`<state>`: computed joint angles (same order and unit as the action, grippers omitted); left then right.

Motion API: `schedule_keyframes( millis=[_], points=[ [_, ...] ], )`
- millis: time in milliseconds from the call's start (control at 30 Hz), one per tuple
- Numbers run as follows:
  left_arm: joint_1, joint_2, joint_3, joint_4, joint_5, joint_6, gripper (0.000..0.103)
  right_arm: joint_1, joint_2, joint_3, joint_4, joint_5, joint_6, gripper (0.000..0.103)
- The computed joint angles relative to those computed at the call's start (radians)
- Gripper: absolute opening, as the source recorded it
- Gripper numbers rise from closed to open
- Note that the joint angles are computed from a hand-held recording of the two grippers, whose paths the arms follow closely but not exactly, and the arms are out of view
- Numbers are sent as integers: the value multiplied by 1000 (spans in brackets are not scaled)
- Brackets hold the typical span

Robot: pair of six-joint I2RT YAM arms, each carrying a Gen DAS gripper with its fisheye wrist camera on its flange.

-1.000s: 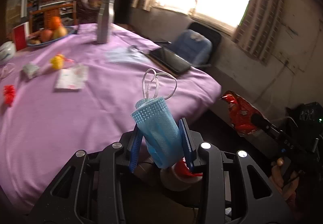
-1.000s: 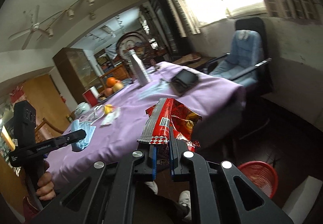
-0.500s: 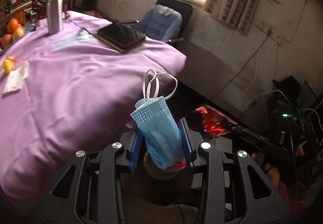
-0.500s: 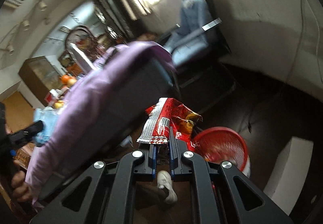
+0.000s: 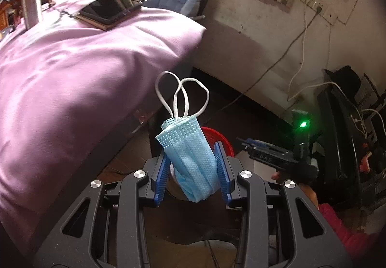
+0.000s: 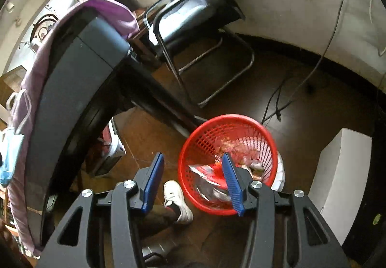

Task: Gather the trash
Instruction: 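Release the chip bag into the wastebasket with the right tool while the left tool releases the mask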

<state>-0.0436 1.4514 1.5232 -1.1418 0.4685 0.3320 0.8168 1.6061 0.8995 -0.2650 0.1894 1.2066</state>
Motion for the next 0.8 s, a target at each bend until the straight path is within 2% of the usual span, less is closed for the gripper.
schedule_keyframes(
  millis=[233, 600, 633, 667, 733, 800],
  points=[
    [-115, 50, -15, 35, -43, -13, 37, -10, -103, -56, -13, 58, 31, 56],
    [-321, 200, -15, 131, -116, -59, 39, -42, -210, -171, -13, 63, 73, 56],
    [-336, 222, -8, 140, -127, -66, 45, -46, -215, -180, -11, 61, 76, 56],
    [-344, 240, 1, 145, -139, -73, 57, -49, -221, -190, -8, 58, 79, 56],
    [-355, 260, 3, 171, -163, -99, 69, -55, -231, -205, -4, 56, 83, 56],
    [-351, 263, 3, 174, -146, -107, 75, -61, -240, -218, 0, 54, 79, 56]
  ],
)
